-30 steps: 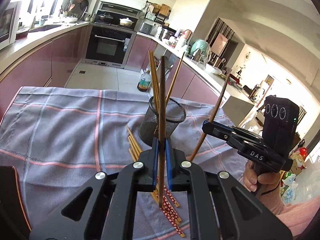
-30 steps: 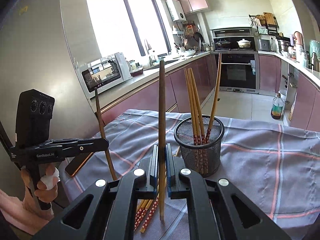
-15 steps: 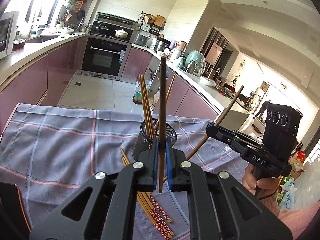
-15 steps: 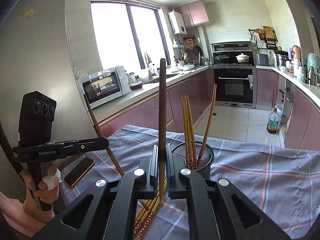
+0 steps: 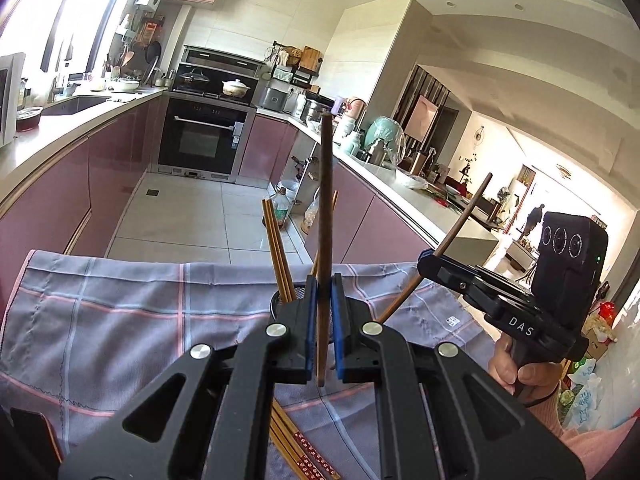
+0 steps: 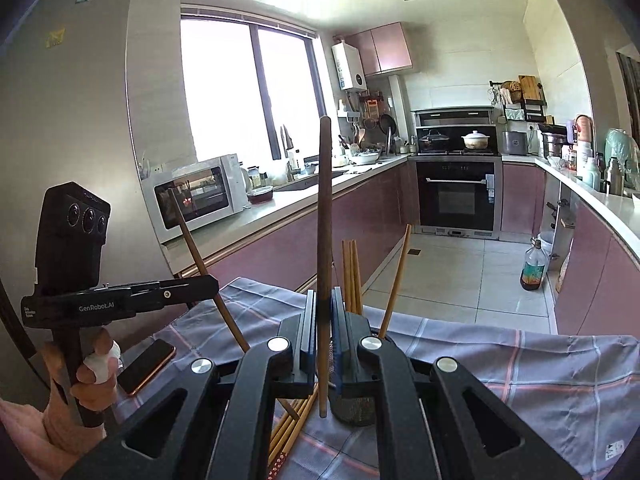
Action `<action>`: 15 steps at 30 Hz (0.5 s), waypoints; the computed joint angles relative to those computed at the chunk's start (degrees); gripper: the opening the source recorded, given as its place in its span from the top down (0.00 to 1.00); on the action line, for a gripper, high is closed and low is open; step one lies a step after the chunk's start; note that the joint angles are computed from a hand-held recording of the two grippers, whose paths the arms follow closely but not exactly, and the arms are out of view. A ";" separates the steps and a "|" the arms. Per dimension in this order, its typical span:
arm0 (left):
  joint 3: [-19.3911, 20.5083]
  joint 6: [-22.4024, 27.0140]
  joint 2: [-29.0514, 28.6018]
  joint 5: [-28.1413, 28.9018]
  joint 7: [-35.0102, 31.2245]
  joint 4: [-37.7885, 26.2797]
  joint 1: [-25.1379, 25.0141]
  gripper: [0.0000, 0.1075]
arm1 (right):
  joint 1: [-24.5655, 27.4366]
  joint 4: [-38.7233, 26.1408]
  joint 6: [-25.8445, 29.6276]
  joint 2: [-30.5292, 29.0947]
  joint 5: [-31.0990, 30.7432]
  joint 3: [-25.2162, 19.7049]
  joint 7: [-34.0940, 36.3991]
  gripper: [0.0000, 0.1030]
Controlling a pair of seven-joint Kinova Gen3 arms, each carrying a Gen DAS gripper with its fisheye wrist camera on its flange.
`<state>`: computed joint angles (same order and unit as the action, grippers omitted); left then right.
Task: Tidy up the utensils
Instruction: 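Lift both held chopsticks upright and carry them over the mesh cup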
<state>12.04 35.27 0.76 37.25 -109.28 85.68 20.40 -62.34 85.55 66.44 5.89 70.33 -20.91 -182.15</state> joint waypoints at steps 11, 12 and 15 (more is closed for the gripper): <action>1.21 -0.76 2.30 -5.90 4.36 -6.10 1.20 0.93 | -0.32 -3.23 2.08 1.42 2.27 1.20 3.17 0.95; 1.32 -0.56 2.73 -6.47 4.89 -6.87 1.30 0.93 | -0.54 -3.64 2.59 1.72 2.60 1.39 3.44 0.95; 1.57 -0.58 3.84 -12.25 9.29 -9.20 2.71 0.93 | -0.79 -4.77 2.95 2.46 2.64 2.07 4.50 0.95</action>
<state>13.61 34.69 4.60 25.01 -99.99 76.48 23.11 -63.14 80.78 69.40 8.35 72.96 -18.83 -177.65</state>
